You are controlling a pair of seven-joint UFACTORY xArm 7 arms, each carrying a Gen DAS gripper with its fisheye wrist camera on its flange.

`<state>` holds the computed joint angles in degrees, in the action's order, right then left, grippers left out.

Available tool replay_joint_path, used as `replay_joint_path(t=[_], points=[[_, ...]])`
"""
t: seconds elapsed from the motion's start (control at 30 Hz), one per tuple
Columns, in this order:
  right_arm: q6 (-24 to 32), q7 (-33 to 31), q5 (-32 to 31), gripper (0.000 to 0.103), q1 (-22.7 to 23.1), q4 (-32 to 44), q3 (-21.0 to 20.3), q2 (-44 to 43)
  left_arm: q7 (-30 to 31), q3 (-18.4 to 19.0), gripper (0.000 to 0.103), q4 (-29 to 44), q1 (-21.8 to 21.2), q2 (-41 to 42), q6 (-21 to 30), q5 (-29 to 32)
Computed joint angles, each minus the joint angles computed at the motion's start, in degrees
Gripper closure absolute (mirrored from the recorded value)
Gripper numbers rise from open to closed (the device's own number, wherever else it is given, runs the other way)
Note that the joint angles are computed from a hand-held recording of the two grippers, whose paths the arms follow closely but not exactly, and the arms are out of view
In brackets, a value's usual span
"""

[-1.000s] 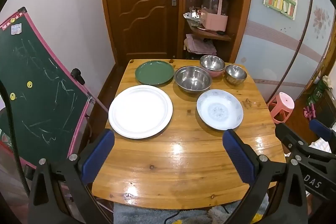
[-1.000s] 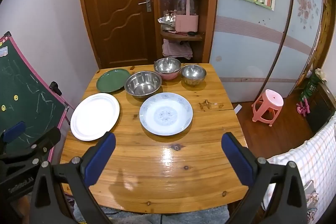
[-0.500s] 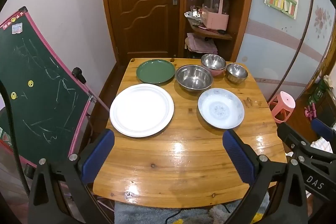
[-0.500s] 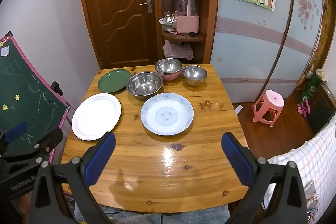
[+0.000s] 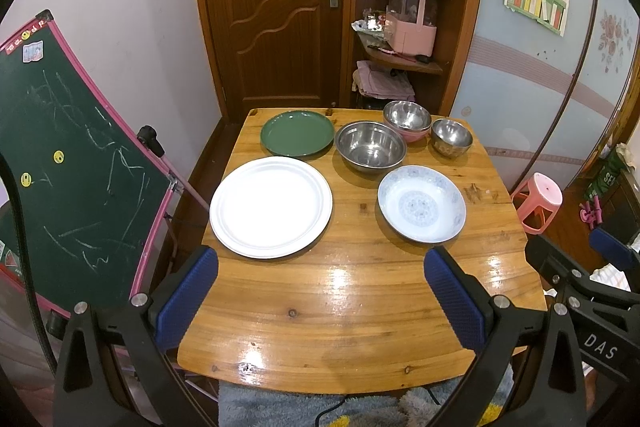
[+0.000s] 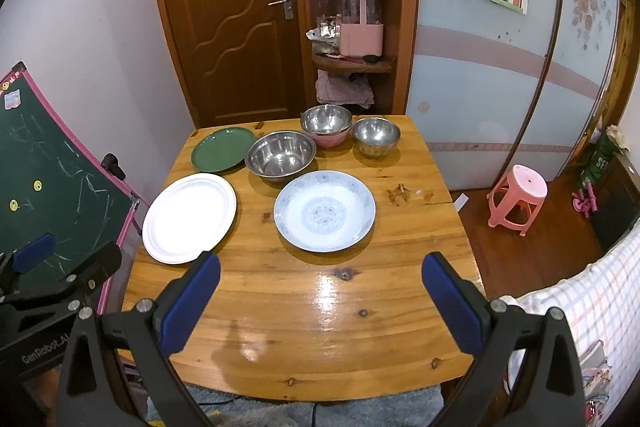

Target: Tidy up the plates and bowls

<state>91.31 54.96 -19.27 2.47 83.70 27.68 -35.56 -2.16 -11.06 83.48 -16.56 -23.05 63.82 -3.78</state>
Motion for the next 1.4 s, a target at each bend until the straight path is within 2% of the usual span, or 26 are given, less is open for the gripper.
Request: replay_joint_path(t=[0.67, 0.77, 0.93, 1.4], points=[[-1.09, 0.2, 0.76, 0.002, 0.9, -1.19, -0.81, -0.1, -0.2, -0.07, 0.001, -0.24, -0.03, -0.18, 0.14, 0.15], [-1.34, -0.47, 0.21, 0.002, 0.96, -0.99, -0.59, 0.33, 0.58, 0.48, 0.001, -4.03, -0.14, -2.71, -1.85, -0.03], [-1.68, -1.69, -1.69, 0.002, 0.72, 0.25, 0.1, 1.84, 1.49, 0.41, 0.001, -6.36, 0.38, -4.25, -4.44, 0.93], [-5.5, -5.82, -5.67, 0.002, 0.4, 2.65, -0.37, 4.22, 1.63, 1.57, 0.001, 0.99, 2.1, 2.32, -3.85, 1.5]])
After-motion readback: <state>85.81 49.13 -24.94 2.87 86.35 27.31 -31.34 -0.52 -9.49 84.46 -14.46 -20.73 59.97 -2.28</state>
